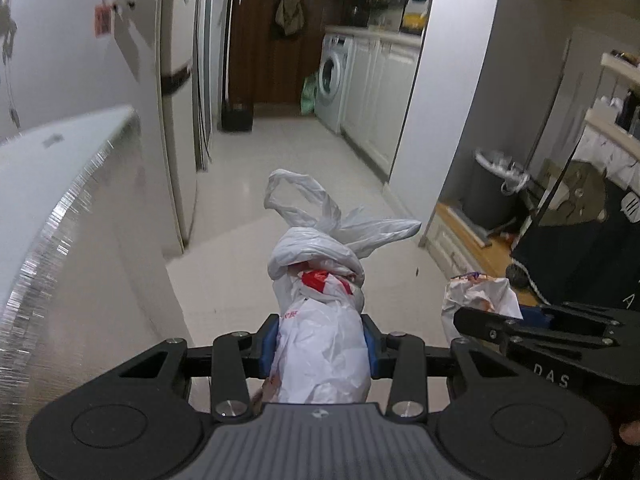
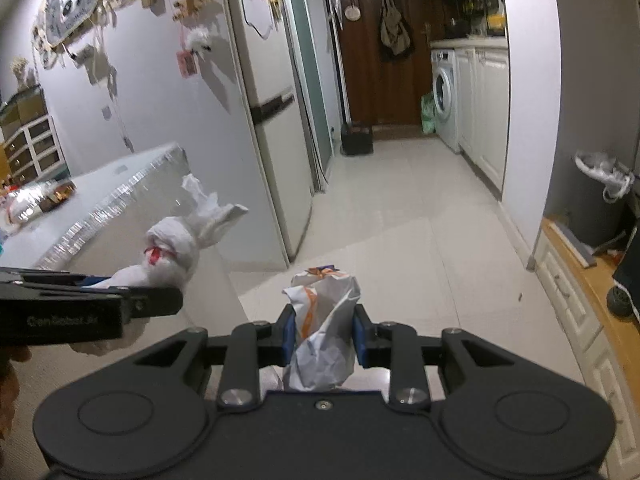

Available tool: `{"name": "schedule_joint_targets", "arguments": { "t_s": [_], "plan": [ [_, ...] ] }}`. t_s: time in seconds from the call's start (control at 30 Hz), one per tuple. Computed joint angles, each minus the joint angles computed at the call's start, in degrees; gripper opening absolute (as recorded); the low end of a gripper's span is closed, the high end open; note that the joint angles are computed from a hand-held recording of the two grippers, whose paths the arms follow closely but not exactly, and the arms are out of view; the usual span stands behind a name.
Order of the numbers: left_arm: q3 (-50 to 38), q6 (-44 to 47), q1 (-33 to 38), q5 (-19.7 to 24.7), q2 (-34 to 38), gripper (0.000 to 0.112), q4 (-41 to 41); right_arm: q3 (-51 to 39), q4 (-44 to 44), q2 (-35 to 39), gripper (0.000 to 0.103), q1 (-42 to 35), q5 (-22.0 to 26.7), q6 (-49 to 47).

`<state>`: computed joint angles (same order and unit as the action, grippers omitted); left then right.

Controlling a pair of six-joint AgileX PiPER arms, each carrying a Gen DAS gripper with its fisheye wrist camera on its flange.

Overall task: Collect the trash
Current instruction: 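Carry both white bags in the grippers over the yellow bin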

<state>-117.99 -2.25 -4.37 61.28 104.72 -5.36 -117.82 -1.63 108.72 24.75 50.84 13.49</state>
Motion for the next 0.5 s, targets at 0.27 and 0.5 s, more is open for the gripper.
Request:
{"name": "schedule_joint_targets", "arguments": {
  "t_s": [0.27, 0.5],
  "plan": [
    [-8.27, -0.77, 0.29, 3.36, 11.27, 0.042, -2.95, -3.52, 7.50, 6.66, 0.029, -4.52, 3.47, -4.10],
    [-10.11, -0.04, 1.68, 5.40, 19.28, 0.042, -6.37, -9.95, 11.22, 15.12, 0.029, -6.61, 9.08, -4.58]
  ]
}}
